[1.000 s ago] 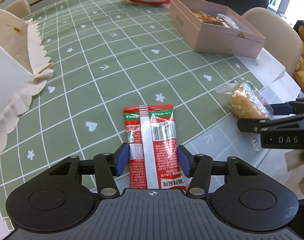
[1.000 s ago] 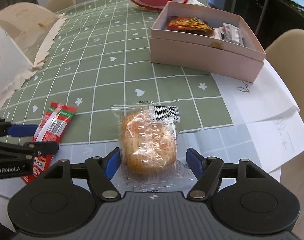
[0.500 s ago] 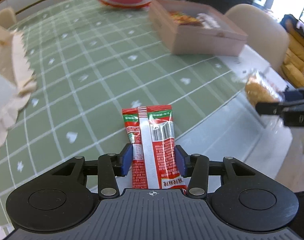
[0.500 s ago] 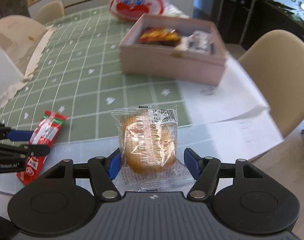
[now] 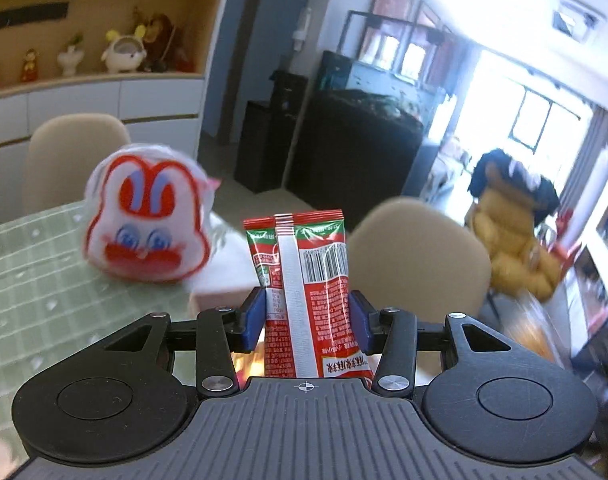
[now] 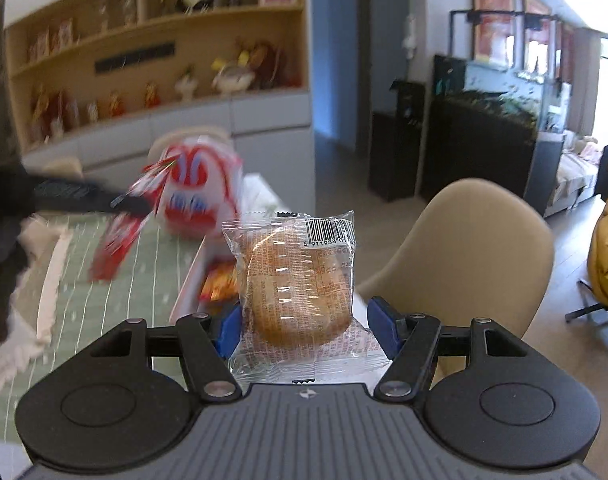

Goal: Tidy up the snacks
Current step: 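Drop sausage stick into pink box with left tool while right tool drops bread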

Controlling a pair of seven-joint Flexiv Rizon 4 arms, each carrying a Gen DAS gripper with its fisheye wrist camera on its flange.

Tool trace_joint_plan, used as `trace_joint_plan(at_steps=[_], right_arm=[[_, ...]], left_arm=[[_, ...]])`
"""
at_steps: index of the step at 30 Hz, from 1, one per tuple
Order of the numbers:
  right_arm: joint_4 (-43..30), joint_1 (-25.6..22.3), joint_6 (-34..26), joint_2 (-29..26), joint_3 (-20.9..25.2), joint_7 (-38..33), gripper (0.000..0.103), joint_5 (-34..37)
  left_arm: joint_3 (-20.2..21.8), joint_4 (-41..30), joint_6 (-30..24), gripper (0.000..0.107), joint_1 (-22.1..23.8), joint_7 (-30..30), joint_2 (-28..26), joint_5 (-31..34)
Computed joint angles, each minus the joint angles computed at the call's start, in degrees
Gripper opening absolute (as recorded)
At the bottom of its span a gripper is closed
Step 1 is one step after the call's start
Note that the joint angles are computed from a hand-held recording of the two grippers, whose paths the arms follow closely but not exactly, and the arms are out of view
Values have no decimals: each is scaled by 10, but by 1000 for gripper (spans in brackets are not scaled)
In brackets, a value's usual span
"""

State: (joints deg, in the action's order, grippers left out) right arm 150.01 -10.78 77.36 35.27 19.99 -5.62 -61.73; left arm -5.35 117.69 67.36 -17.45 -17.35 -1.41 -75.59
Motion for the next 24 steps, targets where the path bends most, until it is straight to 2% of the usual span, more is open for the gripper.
trace_joint_plan(at_steps=[5, 6, 8, 9, 12, 14, 15, 17, 18, 19, 20, 21, 22, 23, 24], right_arm=[[10, -2, -18, 16, -2, -18, 66, 3], [14, -2, -22, 20, -4, -22, 66, 5], [25, 7, -31, 29, -11, -35, 66, 24], [28, 9, -36, 29, -12, -40, 66, 34], [31, 3, -29, 12, -21, -48, 66, 44], [25, -2, -24, -10, -27, -55, 66, 48], [19, -6, -15, -26, -30, -56, 66, 44], [5, -26, 18, -59, -37, -48, 66, 19], [-7, -41, 39, -81, -38, -37, 66, -3], [-19, -53, 59, -101, -40, -26, 66, -25], [-33, -68, 84, -125, -43, -10, 66, -53], [-51, -87, 114, -152, -44, 16, 66, -94], [-77, -106, 147, -187, -51, 53, 66, -152], [-98, -108, 163, -214, -57, 71, 66, -181], [-118, -98, 170, -244, -65, 73, 66, -187]], left_arm=[[-19, -101, 9, 50, 20, -183, -131, 170], [-18, -118, -8, 51, 25, -222, -155, 207], [-25, -132, -59, 52, 46, -253, -183, 238], [-33, -134, -63, 53, 53, -259, -196, 242], [-52, -113, -7, 53, 58, -249, -215, 258], [-75, -95, 24, 53, 72, -236, -212, 241], [-96, -82, 35, 53, 87, -212, -203, 203], [-137, -62, 46, 53, 108, -124, -179, 83], [-143, -54, 45, 53, 109, -85, -166, 32], [-139, -62, 41, 54, 107, -72, -166, 17], [-133, -65, 48, 55, 101, -80, -168, 30], [-108, -69, 51, 54, 85, -120, -174, 81], [-77, -84, 36, 54, 70, -185, -189, 165], [-62, -90, 26, 54, 63, -222, -197, 212], [-65, -88, 26, 54, 65, -232, -202, 223]])
